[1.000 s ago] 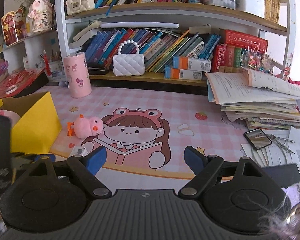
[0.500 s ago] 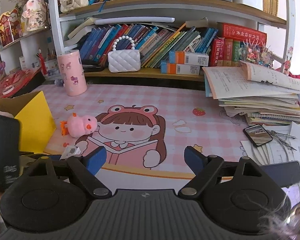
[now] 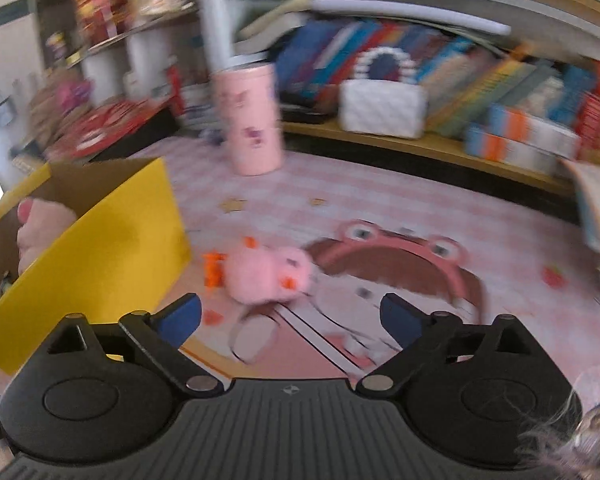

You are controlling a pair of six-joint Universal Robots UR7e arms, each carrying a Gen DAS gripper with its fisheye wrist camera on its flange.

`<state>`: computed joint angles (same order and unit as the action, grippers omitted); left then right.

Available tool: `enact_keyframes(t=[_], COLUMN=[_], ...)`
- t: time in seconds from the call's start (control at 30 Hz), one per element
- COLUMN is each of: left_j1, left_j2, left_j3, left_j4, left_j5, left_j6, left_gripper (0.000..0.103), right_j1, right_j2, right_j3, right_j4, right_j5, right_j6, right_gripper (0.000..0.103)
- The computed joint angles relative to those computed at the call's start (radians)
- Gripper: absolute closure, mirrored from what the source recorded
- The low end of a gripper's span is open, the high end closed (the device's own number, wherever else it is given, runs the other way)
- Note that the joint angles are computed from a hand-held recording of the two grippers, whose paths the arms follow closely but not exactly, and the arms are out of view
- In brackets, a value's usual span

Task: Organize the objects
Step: 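Grasp the white card box with the left tool while the right tool grasps the pink chick, then carry the white card box and pink chick over the yellow box with both tools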

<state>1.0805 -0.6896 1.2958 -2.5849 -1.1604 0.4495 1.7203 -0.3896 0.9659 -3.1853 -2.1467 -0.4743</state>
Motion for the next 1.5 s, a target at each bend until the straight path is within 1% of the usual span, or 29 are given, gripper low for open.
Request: enact_keyframes(t=[0.07,0.17,0.33,0.37,0.43,0.47,0.5,0.53,0.57,0.67,0.73,0.83,0.9,1.07,1.13,1.17,1.2,1.23,1.27,1.3,1.33,1.4,1.5], left_j1=[0.003,0.006,0.005,0.006,0.007,0.008,0.008,0.009,0.009,0.013,0.016,0.020,0.024,0.041,0.048,0.052,0.056,0.060,0.064,0.068,0.071,0.079,0.090], left_j2=[-0.018,-0.040,-0.063,-0.068,-0.073,-0.075,-0.081,-0.082,-0.083,-0.084,-0.083,-0.086,-0.091,-0.106,-0.109,-0.110,-0.112,-0.113,-0.115,-0.117,-0.118,-0.121,-0.132], left_j3=[0.017,0.040,0.070,0.076,0.081,0.082,0.090,0.089,0.091,0.093,0.090,0.092,0.093,0.088,0.081,0.076,0.072,0.068,0.065,0.061,0.057,0.049,0.045], left_j4=[-0.006,-0.016,-0.035,-0.041,-0.049,-0.051,-0.056,-0.057,-0.059,-0.066,-0.063,-0.061,-0.056,-0.044,-0.033,-0.026,-0.019,-0.013,-0.005,0.002,0.007,0.020,0.038], left_j5=[0.003,0.009,0.032,0.033,0.036,0.036,0.036,0.035,0.031,0.007,-0.011,-0.043,-0.067,-0.138,-0.166,-0.180,-0.194,-0.206,-0.220,-0.232,-0.242,-0.265,-0.294], left_j6=[-0.012,-0.028,-0.025,-0.023,-0.024,-0.026,-0.027,-0.028,-0.028,-0.016,-0.007,0.015,0.031,0.048,0.052,0.056,0.061,0.066,0.071,0.074,0.077,0.086,0.102], left_gripper=[0.075,0.075,0.075,0.075,0.075,0.075,0.075,0.075,0.075,0.075,0.075,0.075,0.075,0.075,0.075,0.075,0.075,0.075,0.075,0.075,0.075,0.075,0.075], right_j1=[-0.007,-0.015,-0.025,-0.028,-0.034,-0.036,-0.037,-0.039,-0.038,-0.035,-0.032,-0.020,-0.011,0.021,0.037,0.047,0.059,0.070,0.081,0.090,0.103,0.129,0.164], right_j2=[0.058,0.151,0.302,0.330,0.362,0.370,0.367,0.349,0.330,0.252,0.206,0.151,0.114,0.027,-0.008,-0.026,-0.046,-0.071,-0.095,-0.113,-0.126,-0.123,-0.090], right_j3=[-0.107,-0.274,-0.570,-0.629,-0.699,-0.715,-0.712,-0.680,-0.637,-0.486,-0.388,-0.264,-0.183,0.007,0.074,0.106,0.135,0.170,0.208,0.241,0.273,0.300,0.300], right_j4=[0.076,0.162,0.333,0.371,0.419,0.431,0.439,0.424,0.391,0.309,0.242,0.154,0.099,-0.042,-0.079,-0.083,-0.066,-0.042,-0.033,-0.036,-0.051,-0.096,-0.180], right_j5=[0.020,0.020,-0.010,-0.015,-0.012,-0.013,-0.007,0.003,0.010,0.032,0.042,0.014,-0.007,-0.100,-0.142,-0.172,-0.206,-0.237,-0.254,-0.264,-0.276,-0.321,-0.396], right_j6=[-0.017,-0.021,0.008,0.017,0.036,0.044,0.055,0.064,0.064,0.076,0.067,0.051,0.068,0.161,0.209,0.250,0.315,0.401,0.478,0.535,0.570,0.567,0.488], right_gripper=[0.000,0.000,0.000,0.001,0.005,0.013,0.018,0.020,0.025,0.025,0.026,0.026,0.026,0.026,0.026,0.026,0.026,0.026,0.026,0.026,0.026,0.026,0.026])
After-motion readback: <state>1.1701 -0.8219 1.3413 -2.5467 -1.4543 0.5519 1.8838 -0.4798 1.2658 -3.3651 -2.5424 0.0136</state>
